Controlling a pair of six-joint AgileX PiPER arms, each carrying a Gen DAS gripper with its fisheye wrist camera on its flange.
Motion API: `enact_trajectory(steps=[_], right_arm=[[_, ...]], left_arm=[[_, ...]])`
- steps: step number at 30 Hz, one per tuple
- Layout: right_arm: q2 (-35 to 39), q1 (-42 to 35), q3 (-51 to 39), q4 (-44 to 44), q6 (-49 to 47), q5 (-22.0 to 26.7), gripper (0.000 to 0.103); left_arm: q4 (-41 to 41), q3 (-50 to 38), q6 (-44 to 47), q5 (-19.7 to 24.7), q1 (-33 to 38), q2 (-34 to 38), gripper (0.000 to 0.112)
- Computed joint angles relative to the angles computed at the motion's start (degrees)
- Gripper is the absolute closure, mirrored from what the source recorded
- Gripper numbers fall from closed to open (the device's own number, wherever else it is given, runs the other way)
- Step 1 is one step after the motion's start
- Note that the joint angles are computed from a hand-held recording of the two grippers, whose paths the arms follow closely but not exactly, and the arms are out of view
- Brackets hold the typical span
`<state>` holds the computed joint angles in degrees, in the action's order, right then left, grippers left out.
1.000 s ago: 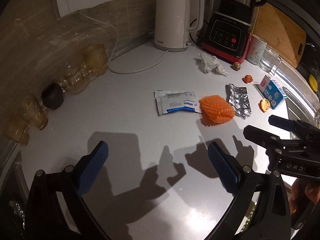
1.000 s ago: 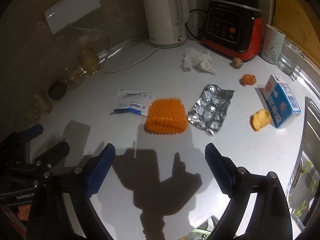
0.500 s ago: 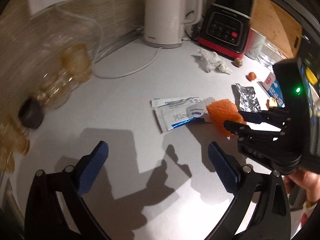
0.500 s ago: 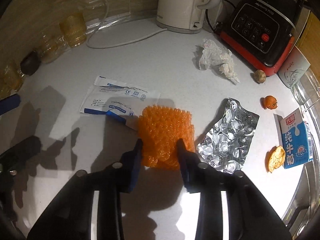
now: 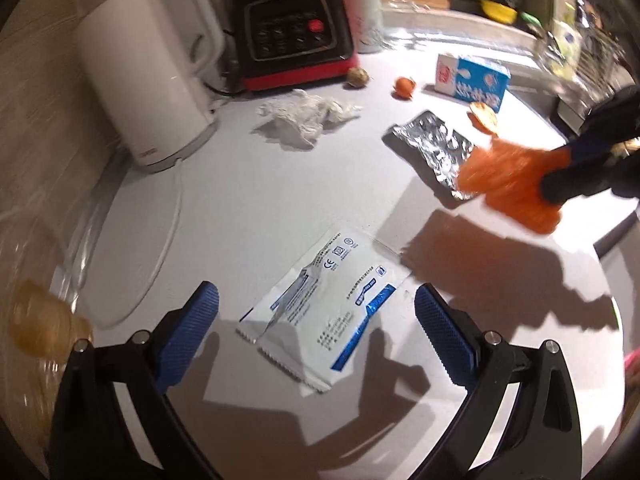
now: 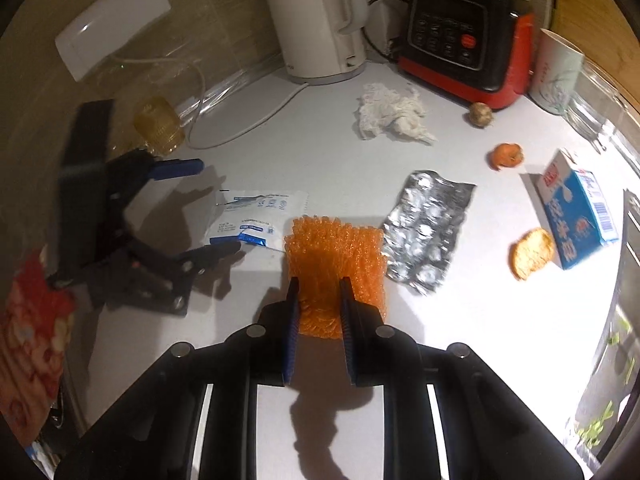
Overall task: Collect trash
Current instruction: 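Grasp the orange mesh net with the right gripper while the left grasps the medicine packet, then carry packet and orange net over the green basket and open both grippers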
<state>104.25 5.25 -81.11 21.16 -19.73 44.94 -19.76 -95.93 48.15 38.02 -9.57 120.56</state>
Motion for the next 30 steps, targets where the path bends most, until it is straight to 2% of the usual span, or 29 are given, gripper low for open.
enact_trajectory(steps=[2,4,6,10,13,18,25,30], right_arm=[[-1.7,-1.6,1.5,0.4,0.1,0.7,0.083],[-3.3,-3.1,3.0,0.7,0.3,1.1,0.083],[-4.5,-4.8,4.4,1.7,0.0,1.5,0.083],[-6.5,-7.8,6.9,3.5,-0.9,1.5,0.083],[-7.5,-9.1,8.2,3.6,-0.8,1.3,0.083],[-9.0,-10.3,9.5,3.8,-1.3,1.2,0.083],[-14.6,-14.0,15.3,9.1,-7.5,1.7,0.083],[-22.5,-19.3,22.8,14.5,-14.9,5.1,0.083]], left_arm=[[-0.8,-4.1,3.1,3.7,0.5,3.0,0.023],[1.5,-8.5,2.1,6.8,0.4,6.1,0.035],[1.6,-11.6,2.1,9.9,0.6,8.2,0.042],[-2.3,-18.0,1.4,18.5,2.4,11.5,0.067],[-4.1,-15.3,2.3,16.5,2.6,10.5,0.079],[-6.8,-9.1,3.4,11.6,2.6,7.2,0.092],[-7.4,4.2,-1.0,3.9,1.1,-2.9,0.094],[-5.5,19.3,-10.7,-1.9,-5.0,-16.6,0.094]])
